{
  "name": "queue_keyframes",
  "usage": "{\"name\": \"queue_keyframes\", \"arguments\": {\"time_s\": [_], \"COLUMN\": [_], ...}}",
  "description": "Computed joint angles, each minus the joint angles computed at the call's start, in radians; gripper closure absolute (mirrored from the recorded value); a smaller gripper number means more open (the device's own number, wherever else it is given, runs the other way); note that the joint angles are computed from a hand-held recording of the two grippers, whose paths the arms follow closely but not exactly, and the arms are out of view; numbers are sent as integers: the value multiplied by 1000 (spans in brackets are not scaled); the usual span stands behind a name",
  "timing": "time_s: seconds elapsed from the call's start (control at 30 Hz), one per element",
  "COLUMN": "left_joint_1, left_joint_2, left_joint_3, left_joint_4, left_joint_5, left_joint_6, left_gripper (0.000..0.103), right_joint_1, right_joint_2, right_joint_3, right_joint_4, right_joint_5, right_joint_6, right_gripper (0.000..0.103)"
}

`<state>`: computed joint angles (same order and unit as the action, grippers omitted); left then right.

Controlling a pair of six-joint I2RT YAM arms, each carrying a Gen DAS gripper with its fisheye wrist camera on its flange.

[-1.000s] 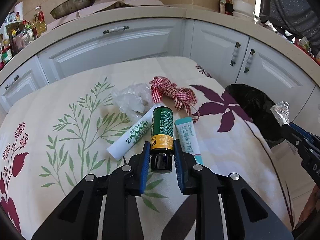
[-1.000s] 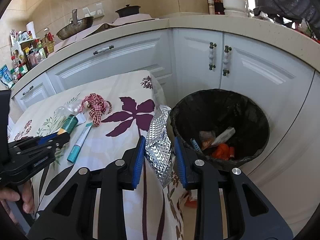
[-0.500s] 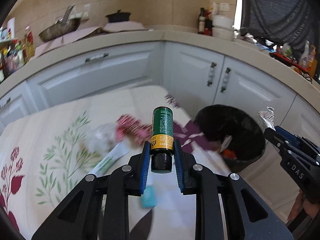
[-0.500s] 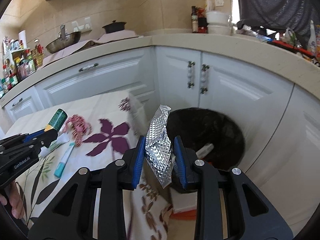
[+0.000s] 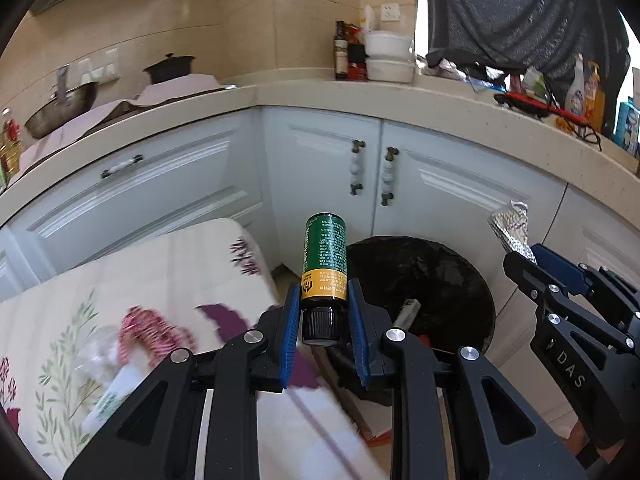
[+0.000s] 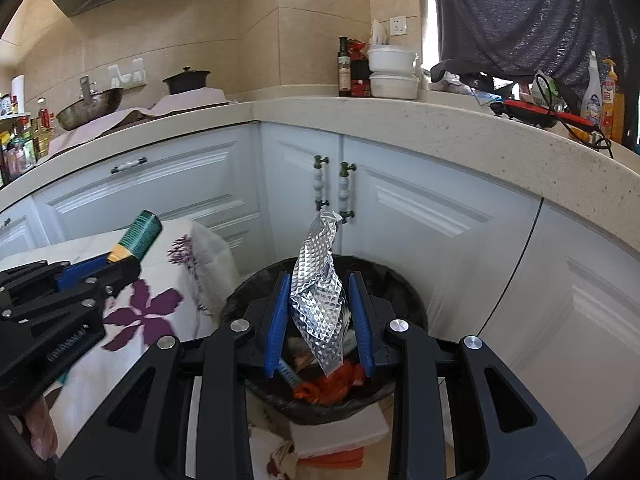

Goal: Collect trash
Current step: 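Carry the bottle and foil packet over the black bin and open both grippers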

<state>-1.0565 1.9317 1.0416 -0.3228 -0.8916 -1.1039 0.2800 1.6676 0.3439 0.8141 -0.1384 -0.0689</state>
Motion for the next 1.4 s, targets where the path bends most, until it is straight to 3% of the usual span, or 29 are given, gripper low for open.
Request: {"name": "queue_keyframes", "arguments": {"time_s": [0.33, 0.7, 0.73, 0.8, 0.97, 1.4], "left_joint_1": [104, 164, 171, 177, 173, 129], "left_joint_2": [175, 287, 290, 289, 275, 127], "left_joint_3": [182, 288, 290, 286, 267, 111], "left_joint_4": [58, 80, 88, 98, 96, 45], "left_joint_5": [87, 139, 146, 150, 122, 51], "left_joint_6": [139, 186, 189, 182, 164, 74], "left_gripper": [79, 78, 77, 58, 48, 47], "right_joint_1": [-62, -59, -57, -54, -51, -16], "right_joint_2": [228, 354, 369, 384, 385, 261], "right_joint_3": [162, 248, 254, 271, 281, 184], "right_joint_4": [31, 67, 84, 82, 66, 57], "right_joint_5": [-17, 1, 9, 15, 24, 44], "right_joint_6": [-14, 7, 12, 18, 27, 55], "right_gripper": [74, 74, 71, 58, 56, 55]}}
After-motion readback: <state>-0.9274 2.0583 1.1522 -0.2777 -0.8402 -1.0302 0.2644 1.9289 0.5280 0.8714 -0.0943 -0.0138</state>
